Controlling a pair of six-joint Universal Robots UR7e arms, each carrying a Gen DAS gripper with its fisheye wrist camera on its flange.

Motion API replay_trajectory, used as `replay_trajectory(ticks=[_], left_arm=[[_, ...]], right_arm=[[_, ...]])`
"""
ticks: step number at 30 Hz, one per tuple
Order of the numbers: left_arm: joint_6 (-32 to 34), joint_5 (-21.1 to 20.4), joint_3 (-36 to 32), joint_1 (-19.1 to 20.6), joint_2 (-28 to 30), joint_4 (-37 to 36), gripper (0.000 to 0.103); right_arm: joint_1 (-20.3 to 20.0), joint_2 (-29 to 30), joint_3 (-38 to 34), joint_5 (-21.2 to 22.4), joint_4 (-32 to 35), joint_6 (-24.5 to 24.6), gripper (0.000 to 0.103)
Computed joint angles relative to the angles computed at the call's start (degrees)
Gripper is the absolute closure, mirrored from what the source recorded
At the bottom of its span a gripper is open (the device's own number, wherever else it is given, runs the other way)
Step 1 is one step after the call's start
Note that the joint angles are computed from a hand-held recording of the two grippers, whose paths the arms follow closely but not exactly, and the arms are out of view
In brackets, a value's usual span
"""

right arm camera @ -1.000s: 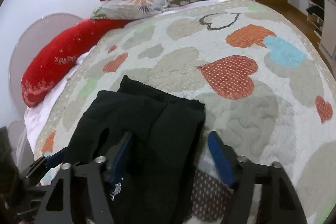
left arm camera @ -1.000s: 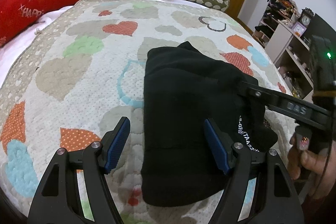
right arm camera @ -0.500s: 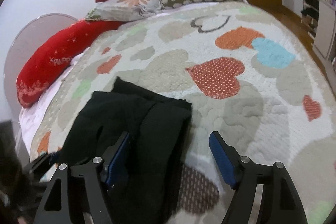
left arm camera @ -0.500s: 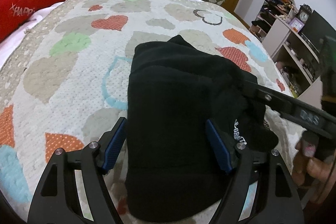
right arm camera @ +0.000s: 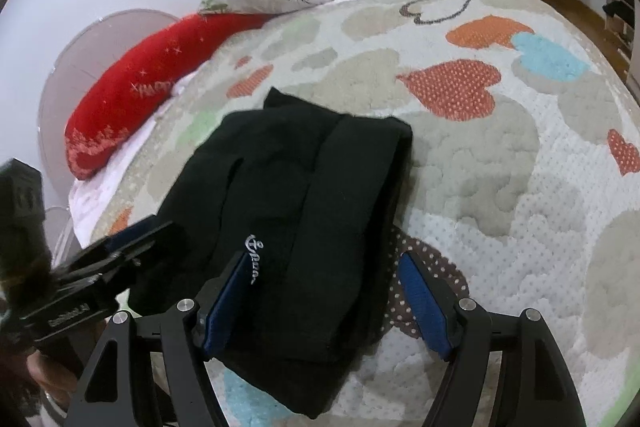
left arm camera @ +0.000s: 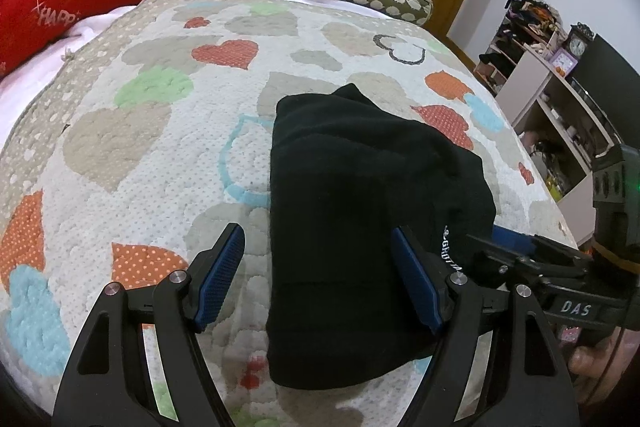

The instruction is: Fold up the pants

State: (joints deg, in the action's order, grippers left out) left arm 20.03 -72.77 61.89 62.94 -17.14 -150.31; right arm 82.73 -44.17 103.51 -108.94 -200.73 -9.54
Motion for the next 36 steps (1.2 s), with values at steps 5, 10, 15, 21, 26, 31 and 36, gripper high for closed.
replay_trajectory(ticks=[5, 10, 15, 21, 26, 31, 36], left_arm=[[-0.35, -0.14, -0.92, 0.23, 0.36, 1.18, 0.027], [-1.41, -5.44, -4.17, 1.76, 0.74, 6.07, 0.027], [-2.33, -8.73, -8.38, 3.08, 2.06, 11.49, 0.027], [-2.96, -11.81, -13.56, 3.72, 4.94, 17.38, 0.027], [-1.20, -13.11, -16.42, 3.73, 6.94, 19.51, 0.017], [0.98, -12.88, -14.81, 3.41, 6.21, 18.38, 0.033], [-0.98, -14.24, -16.05, 3.62, 5.50, 20.33, 0.053]], right_arm=[[-0.80, -0.40, 0.05, 0.77, 0.69, 0.53, 0.029], [-2.65, -1.37, 0.64, 6.25, 1.64, -1.19, 0.028], [-6.00, -1.89, 1.97, 17.62, 1.28, -4.78, 0.012], [-6.22, -0.44, 0.66, 19.23, -0.18, -6.65, 0.008], [-6.47, 0.53, -1.19, 21.72, 0.37, -5.59, 0.010], [-4.87, 2.20, -3.06, 18.04, -0.61, -5.43, 0.046], [-2.22, 1.14, -2.04, 18.14, -2.85, -7.64, 0.054]])
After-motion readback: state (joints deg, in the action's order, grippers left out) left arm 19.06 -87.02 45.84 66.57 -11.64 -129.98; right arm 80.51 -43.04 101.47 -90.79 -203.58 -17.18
